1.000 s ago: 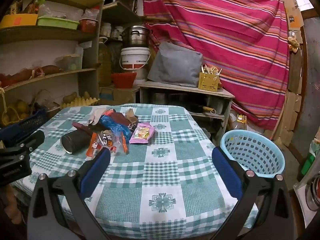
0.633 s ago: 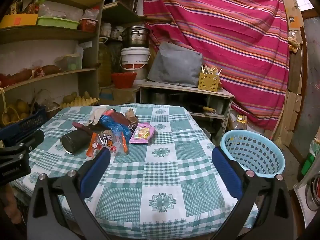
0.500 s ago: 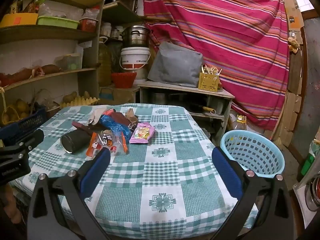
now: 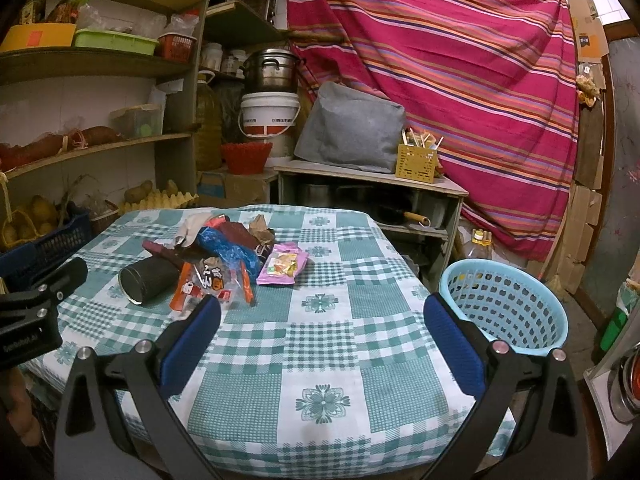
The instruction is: Collect trash
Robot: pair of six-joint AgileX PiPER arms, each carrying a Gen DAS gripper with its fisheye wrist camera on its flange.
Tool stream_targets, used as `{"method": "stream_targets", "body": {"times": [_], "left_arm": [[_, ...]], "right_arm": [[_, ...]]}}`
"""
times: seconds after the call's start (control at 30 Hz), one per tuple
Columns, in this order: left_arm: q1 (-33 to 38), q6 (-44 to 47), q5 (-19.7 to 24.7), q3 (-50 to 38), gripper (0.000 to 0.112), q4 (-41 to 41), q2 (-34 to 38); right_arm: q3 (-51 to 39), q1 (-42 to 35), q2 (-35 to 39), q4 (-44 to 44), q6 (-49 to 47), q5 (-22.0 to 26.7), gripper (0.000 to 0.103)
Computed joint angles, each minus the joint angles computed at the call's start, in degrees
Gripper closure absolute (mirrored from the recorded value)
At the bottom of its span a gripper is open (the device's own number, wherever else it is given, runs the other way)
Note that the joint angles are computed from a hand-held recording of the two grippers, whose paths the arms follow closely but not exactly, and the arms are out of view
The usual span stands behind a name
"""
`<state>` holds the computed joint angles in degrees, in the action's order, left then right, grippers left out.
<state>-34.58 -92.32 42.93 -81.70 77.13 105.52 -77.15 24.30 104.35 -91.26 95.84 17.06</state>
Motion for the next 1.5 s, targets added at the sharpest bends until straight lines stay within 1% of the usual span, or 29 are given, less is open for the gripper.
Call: {"method": "stream_targets", "body": {"times": [0.27, 0.67, 0.97, 1.5], "left_arm": [[0.3, -0.8, -0.6, 0.4, 0.015, 0.5, 0.4], [0.4, 0.7, -0.7, -0.1, 0.014, -0.8, 1.0], [0.3, -0.1, -0.5, 0.0, 0.014, 0.0, 1.2], [0.2, 0.8, -0.7, 0.0, 0.014, -0.8, 1.2]], "right_arm": [[0.1, -0.2, 0.0, -0.3, 0.1, -0.2, 0.004], [0.0, 0.0, 0.1, 0.4, -0.7, 0.2, 0.004], [0.2, -0.2, -0.1, 0.3, -0.9, 0.1, 0.004], [0.3, -0.3, -0.2, 0.9, -1.7, 0.0, 0.004]]}}
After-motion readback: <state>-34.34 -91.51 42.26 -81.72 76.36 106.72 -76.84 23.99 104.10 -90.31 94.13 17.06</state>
